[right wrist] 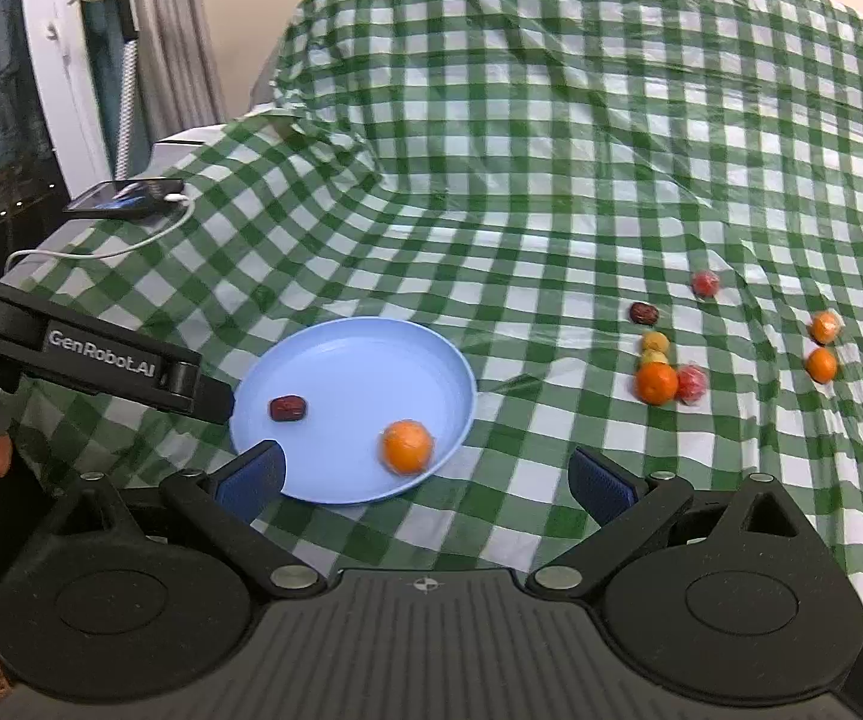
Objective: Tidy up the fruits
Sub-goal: 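Lift both open grippers away from the plate, then grasp an orange with the left gripper while the right gripper grasps a tangerine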
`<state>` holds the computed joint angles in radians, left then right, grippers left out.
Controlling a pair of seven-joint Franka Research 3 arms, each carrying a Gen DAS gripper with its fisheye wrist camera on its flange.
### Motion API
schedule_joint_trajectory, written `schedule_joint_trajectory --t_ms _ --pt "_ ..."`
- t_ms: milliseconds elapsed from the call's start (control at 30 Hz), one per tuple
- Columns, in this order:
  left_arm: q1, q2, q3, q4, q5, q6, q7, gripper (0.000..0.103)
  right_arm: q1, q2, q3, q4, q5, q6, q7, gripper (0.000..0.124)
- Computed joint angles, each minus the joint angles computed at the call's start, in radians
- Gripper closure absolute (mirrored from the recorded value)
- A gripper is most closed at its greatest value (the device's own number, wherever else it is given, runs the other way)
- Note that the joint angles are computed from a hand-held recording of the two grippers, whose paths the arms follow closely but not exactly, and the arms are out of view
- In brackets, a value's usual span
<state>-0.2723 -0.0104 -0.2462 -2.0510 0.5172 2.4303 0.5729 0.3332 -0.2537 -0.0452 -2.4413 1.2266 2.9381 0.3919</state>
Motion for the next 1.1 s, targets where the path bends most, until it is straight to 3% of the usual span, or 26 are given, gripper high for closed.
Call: schedule_joint_trajectory --t_ms 400,667,967,1100 --pt "-0.026 0.113 0.004 0.126 -0.014 -0.036 0.055 0.0 -0.043 0.069 -0.007 0.04 -0.009 0.026 0.044 0.024" --pt "-0.069 0.249 0.011 0.296 -0.007 -0.085 0.11 0.0 -0.099 0.146 -0.01 0.099 0.04 0.055 0.027 0.024" --pt "-0.16 0.519 0.04 0.658 -0.008 -0.134 0.239 0.0 -0.205 0.319 0.016 0.251 0.207 0.175 -0.087 0.024" --pt "-0.207 0.699 0.058 0.916 -0.042 -0.179 0.332 0.0 -0.26 0.43 0.039 0.381 0.412 0.232 -0.293 0.024"
